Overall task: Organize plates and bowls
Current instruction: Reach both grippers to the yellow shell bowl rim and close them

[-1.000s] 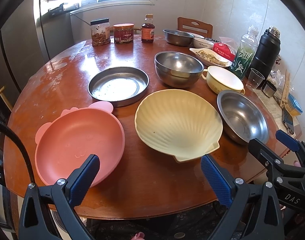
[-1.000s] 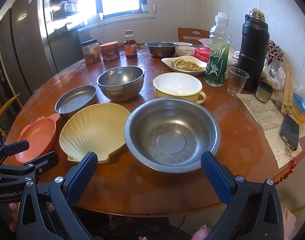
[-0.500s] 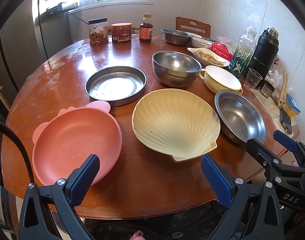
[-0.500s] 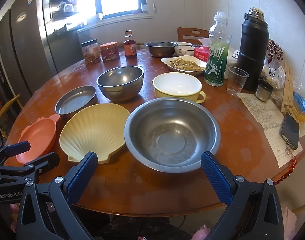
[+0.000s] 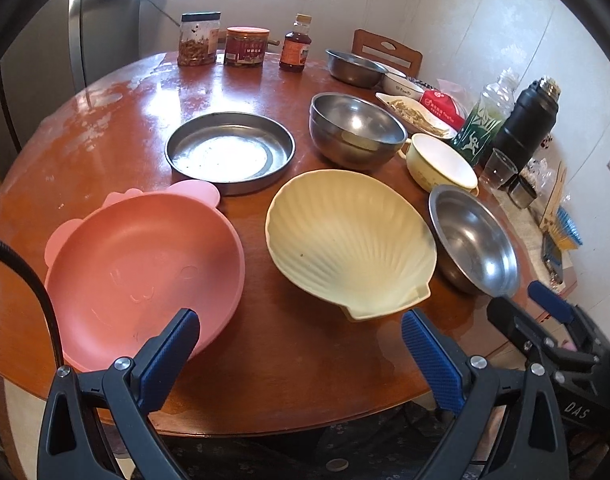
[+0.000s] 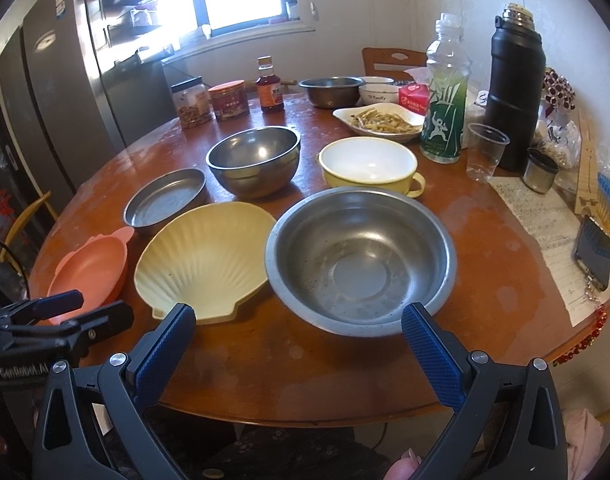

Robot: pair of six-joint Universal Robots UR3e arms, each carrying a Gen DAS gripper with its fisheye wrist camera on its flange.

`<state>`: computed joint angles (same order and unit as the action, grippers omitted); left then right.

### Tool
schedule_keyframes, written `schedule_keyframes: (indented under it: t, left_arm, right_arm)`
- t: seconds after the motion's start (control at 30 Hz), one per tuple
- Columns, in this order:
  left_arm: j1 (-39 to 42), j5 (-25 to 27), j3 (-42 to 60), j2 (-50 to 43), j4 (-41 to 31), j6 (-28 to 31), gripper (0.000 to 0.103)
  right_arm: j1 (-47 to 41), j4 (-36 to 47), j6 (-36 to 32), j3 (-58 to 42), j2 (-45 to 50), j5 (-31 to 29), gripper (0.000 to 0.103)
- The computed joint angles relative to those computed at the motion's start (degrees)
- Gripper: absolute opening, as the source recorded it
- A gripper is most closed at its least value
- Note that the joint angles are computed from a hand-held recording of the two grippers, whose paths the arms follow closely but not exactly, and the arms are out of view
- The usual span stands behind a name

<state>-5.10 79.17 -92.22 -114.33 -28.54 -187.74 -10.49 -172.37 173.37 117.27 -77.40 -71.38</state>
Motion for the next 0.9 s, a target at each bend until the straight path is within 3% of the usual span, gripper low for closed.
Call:
schedule_keyframes:
  t: [0.2, 0.3, 0.37, 0.6, 0.77, 0.8, 0.9]
  left_arm:
    - [1.90, -4.81, -1.68, 2.22, -2.40, 1.87, 0.099]
    - [2.97, -8.92, -2.01, 2.65, -3.83, 2.73, 0.088]
    - [3.35, -10.99, -1.10, 2.08, -5.43, 2.88, 0.087]
    - [3.20, -11.35, 7.73, -4.39, -10.96, 0.82, 0.066]
    - [2.70, -9.91, 13.26, -8.33, -13.58, 0.28, 0.063]
    - [2.67, -9.29, 14.61, -9.34, -13.96, 0.03, 0.061]
    - [2.56, -8.56, 18.10, -11.53, -15.22, -0.50, 0.059]
  right_arm:
    - [-0.91, 3.95, -1.69, 0.20, -0.79, 3.37, 0.103]
    - [-2.20, 8.77, -1.93, -0.78, -0.29, 6.57, 0.103]
    - [-2.52, 10.67, -2.11, -1.18, 0.08, 7.09, 0.103]
    - [-2.80, 11.29, -2.55, -0.63, 0.66, 8.21, 0.100]
    - [-1.60, 11.17, -1.11, -2.42, 3.03, 7.94, 0.097]
    - [-1.28, 10.45, -0.23, -2.79, 3.72, 8.17, 0.095]
    - [-0.28, 9.53, 1.27, -4.60, 5.79, 8.41, 0.071]
